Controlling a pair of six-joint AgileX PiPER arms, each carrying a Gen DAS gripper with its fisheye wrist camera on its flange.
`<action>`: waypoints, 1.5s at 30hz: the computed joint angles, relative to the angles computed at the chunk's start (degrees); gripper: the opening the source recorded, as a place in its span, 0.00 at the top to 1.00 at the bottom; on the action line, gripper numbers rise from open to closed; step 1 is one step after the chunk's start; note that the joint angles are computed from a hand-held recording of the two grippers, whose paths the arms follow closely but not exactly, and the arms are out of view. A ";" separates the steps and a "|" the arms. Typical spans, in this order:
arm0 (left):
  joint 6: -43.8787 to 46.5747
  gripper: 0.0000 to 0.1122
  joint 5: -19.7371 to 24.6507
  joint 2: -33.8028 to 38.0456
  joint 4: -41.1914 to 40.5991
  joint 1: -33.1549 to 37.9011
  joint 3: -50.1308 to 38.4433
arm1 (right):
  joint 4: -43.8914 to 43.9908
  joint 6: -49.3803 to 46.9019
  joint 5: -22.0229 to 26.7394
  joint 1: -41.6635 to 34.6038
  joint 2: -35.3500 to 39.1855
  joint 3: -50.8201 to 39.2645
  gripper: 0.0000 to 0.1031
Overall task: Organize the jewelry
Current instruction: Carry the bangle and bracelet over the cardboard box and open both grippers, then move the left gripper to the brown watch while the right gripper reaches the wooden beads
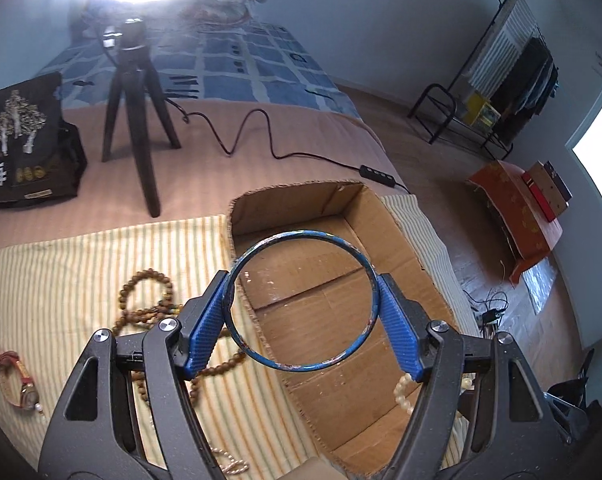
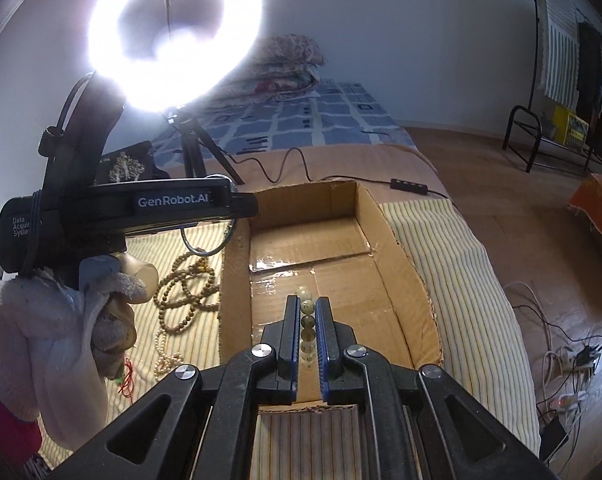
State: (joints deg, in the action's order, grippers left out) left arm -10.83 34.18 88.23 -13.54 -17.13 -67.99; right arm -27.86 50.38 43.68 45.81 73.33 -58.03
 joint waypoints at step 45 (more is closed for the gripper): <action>16.10 0.28 10.01 -17.26 -3.93 20.98 6.36 | -8.44 8.14 6.37 13.63 2.25 -6.82 0.33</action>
State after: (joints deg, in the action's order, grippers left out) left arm 5.26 44.19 70.97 -17.47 3.85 -61.63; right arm -36.30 58.52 50.05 59.44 75.58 -64.85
